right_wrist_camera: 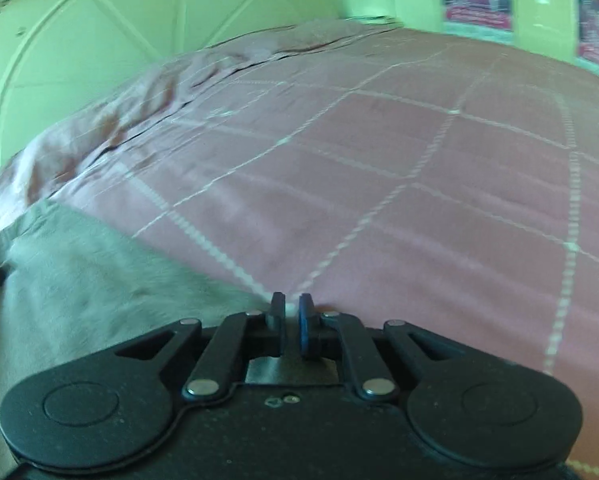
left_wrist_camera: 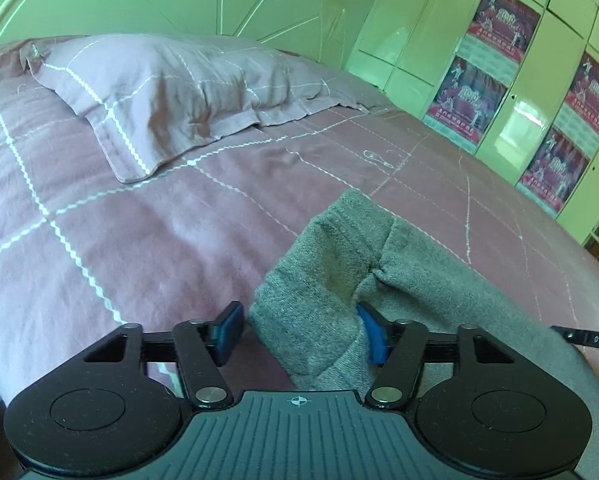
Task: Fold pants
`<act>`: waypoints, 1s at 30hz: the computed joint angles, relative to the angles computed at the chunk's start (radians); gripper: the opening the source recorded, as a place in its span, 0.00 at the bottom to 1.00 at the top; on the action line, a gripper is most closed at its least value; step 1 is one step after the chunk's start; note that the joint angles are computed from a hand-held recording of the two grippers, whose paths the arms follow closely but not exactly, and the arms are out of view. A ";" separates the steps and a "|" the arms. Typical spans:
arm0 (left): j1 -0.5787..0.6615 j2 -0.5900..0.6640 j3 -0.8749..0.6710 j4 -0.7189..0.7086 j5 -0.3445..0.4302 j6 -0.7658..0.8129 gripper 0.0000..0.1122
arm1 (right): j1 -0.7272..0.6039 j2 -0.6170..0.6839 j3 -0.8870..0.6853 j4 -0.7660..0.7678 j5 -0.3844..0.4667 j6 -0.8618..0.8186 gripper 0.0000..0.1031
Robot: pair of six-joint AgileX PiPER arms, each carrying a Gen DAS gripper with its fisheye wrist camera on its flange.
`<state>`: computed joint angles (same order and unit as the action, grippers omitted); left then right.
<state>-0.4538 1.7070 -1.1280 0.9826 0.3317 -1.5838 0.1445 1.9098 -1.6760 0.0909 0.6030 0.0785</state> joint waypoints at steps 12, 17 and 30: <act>-0.089 -0.062 -0.015 -0.022 0.166 0.030 0.71 | -0.097 -0.439 0.439 0.062 -0.106 -0.010 0.03; -0.161 -0.083 -0.037 0.046 0.224 0.016 0.71 | -0.060 -0.559 0.560 -0.042 -0.145 0.121 0.03; -0.298 0.035 -0.224 0.121 0.331 0.049 0.74 | 0.082 -0.585 0.679 -0.526 -0.175 0.600 0.05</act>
<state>-0.7514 1.7417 -1.3515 1.1037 0.6632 -1.5347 0.2262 1.3249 -0.9970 -0.4347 0.4279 0.6787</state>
